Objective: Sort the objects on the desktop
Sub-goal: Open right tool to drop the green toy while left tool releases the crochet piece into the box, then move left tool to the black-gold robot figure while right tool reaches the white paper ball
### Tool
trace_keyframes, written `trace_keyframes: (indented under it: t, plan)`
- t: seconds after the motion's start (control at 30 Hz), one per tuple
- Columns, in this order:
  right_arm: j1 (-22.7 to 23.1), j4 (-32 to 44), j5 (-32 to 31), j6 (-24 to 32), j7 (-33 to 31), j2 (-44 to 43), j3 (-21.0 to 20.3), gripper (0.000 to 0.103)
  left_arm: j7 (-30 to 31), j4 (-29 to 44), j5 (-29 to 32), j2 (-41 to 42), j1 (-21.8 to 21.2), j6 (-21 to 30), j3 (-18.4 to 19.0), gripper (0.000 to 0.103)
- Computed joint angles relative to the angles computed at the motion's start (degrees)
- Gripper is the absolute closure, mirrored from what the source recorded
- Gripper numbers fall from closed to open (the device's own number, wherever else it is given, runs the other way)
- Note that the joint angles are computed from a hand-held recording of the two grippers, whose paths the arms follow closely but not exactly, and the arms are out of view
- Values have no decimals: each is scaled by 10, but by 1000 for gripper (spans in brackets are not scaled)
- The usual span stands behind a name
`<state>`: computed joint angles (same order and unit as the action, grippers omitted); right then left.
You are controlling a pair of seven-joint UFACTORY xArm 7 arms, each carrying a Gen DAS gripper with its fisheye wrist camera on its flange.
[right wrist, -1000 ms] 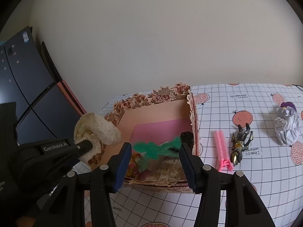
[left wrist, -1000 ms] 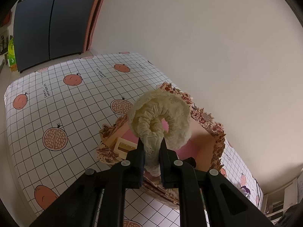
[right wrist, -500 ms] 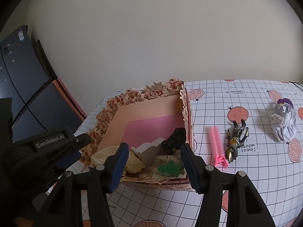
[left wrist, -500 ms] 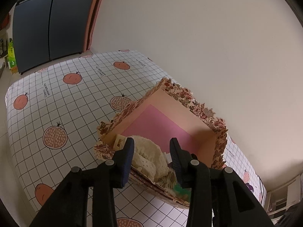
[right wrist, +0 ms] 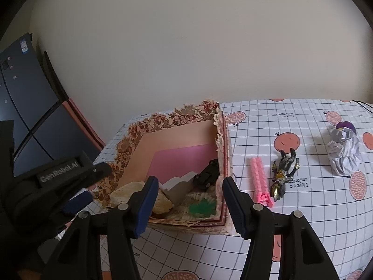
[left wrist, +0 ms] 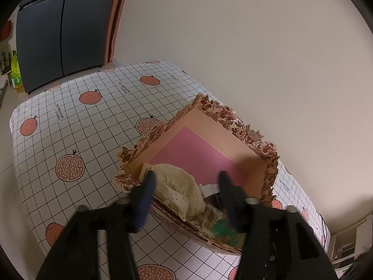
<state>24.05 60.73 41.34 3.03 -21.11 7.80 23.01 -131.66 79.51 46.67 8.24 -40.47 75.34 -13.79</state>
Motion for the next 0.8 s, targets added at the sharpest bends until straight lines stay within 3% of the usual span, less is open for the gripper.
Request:
trace_keyframes:
  t: [0.27, 0.37, 0.63, 0.8]
  plan:
    - [-5, -11, 9, 10, 10, -16, -18, 29, 2, 44, -13, 26, -14, 33, 3, 23]
    - [-7, -14, 18, 14, 10, -22, -27, 26, 14, 71, -15, 44, -23, 48, 8, 23]
    - [-13, -25, 106, 24, -41, -40, -46, 14, 42, 137, -22, 85, -50, 69, 27, 23]
    - [-8, -34, 180, 31, -102, -59, -67, 13, 68, 201, -16, 123, -76, 97, 42, 21]
